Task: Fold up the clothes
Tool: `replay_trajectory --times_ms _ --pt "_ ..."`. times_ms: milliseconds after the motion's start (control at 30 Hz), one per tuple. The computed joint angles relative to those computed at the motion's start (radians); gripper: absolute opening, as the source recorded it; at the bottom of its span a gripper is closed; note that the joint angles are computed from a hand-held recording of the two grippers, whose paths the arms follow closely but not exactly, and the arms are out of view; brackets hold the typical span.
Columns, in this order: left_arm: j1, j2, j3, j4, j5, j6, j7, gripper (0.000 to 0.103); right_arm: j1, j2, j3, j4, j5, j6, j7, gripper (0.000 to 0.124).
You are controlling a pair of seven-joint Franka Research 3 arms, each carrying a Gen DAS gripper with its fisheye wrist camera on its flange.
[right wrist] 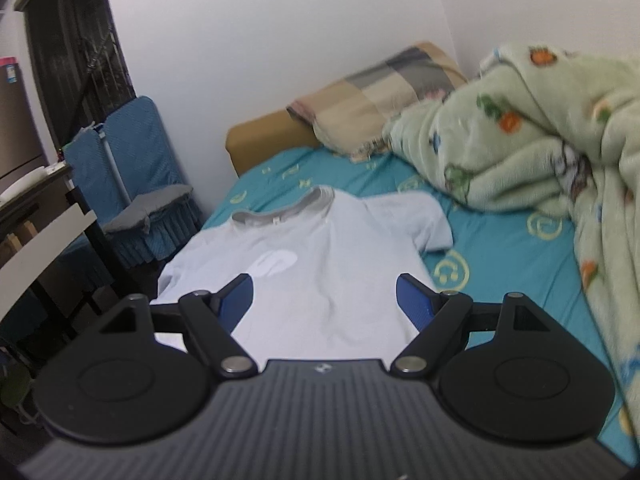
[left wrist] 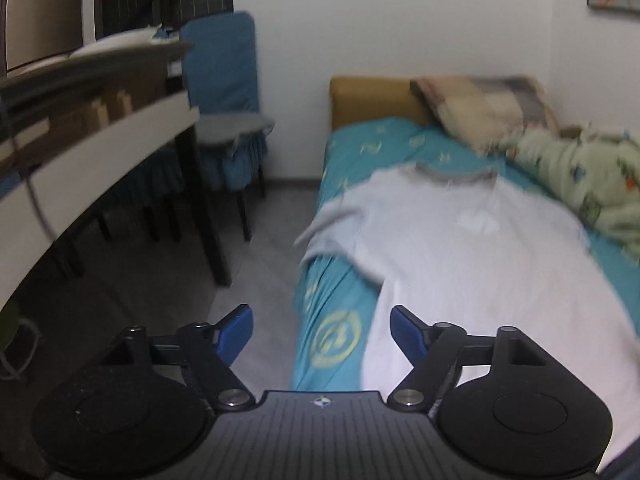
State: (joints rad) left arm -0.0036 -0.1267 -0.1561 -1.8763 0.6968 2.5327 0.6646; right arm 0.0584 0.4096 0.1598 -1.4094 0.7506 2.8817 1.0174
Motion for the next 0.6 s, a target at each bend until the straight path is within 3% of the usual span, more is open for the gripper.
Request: replay_trajectory --times_ms 100,200,300,433,600 --pt "-0.023 0.127 -0.025 0.172 0.081 0.014 -0.09 0.087 -0.01 0.009 0.018 0.013 0.016 0.042 -0.047 0.08" --pt "-0.096 0.27 -0.025 0.352 0.116 -0.01 -0.151 0.09 -0.023 0.015 0.033 0.023 0.035 0.055 -0.076 0.08" --pt "-0.177 0.369 -0.009 0.46 0.128 -0.012 -0.238 0.102 -0.028 0.016 0.04 0.018 0.053 0.067 -0.094 0.08" --pt "-0.272 0.406 0.048 0.421 0.244 0.087 -0.395 0.103 -0.027 0.026 0.039 0.028 0.055 0.068 -0.104 0.066" --pt "-0.312 0.399 0.062 0.329 0.302 0.057 -0.375 0.103 -0.015 0.044 0.025 0.044 0.04 0.047 -0.052 0.067"
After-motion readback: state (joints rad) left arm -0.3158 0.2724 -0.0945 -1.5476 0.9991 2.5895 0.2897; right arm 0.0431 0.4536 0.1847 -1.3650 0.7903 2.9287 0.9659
